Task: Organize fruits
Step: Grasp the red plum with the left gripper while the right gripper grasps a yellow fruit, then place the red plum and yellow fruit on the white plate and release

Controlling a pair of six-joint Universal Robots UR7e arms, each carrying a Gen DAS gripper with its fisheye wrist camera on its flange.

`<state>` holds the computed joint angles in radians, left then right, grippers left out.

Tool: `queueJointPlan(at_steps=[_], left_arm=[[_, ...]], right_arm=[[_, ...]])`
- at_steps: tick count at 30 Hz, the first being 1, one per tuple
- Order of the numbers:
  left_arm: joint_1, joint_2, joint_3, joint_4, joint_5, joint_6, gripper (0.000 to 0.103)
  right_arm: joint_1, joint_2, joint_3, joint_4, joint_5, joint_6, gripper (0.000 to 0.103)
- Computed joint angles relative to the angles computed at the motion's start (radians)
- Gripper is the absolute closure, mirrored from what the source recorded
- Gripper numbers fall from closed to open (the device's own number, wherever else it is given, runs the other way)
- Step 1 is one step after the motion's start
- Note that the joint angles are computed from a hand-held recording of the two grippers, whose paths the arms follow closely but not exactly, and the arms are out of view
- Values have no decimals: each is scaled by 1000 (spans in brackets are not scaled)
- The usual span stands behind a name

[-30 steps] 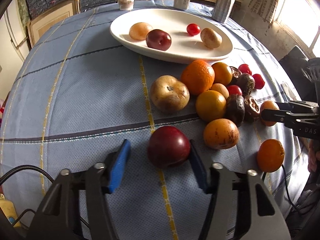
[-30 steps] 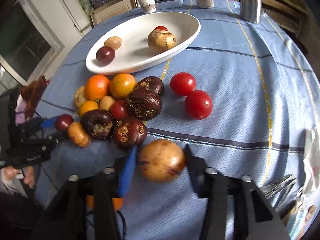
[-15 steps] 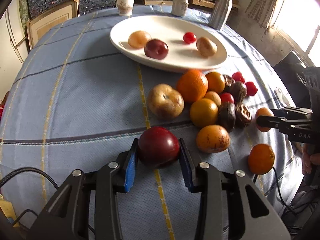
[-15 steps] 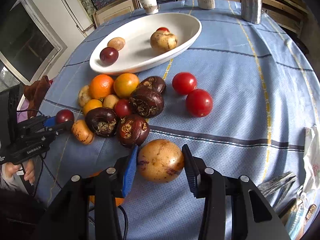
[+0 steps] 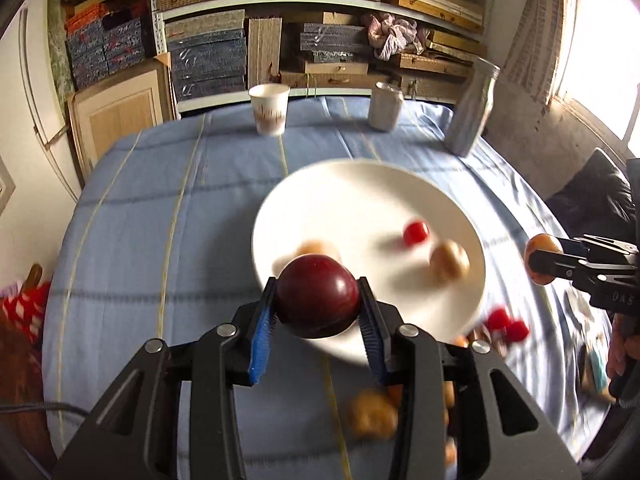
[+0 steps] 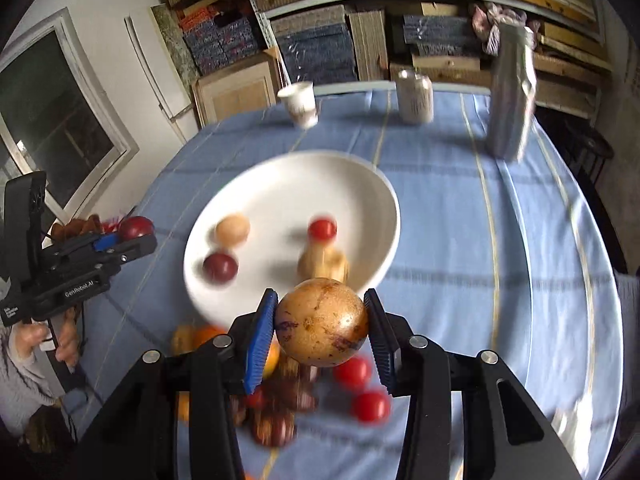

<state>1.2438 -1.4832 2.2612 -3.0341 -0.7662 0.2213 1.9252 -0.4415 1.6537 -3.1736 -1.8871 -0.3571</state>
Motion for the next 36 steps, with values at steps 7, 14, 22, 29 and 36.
queueJointPlan(at_steps=[7,14,22,29,36], left_arm=[[80,179,-198,6,-50,69,65],[153,318,-361,61,-81,82,65],[197,388,-435,112,-98,62,62],[171,356,-388,13,-69,73,30],[117,212,-249,-20,-27,25,24]], right_arm=[[3,147,-289,175,-7,-10,58],[-6,322,-588,355,-39,-31,58],[-18,408,-725,468,-70,-49,54],[-5,351,-639,362,-47,-68,41],[14,185,-368,158,-27,-39,33]])
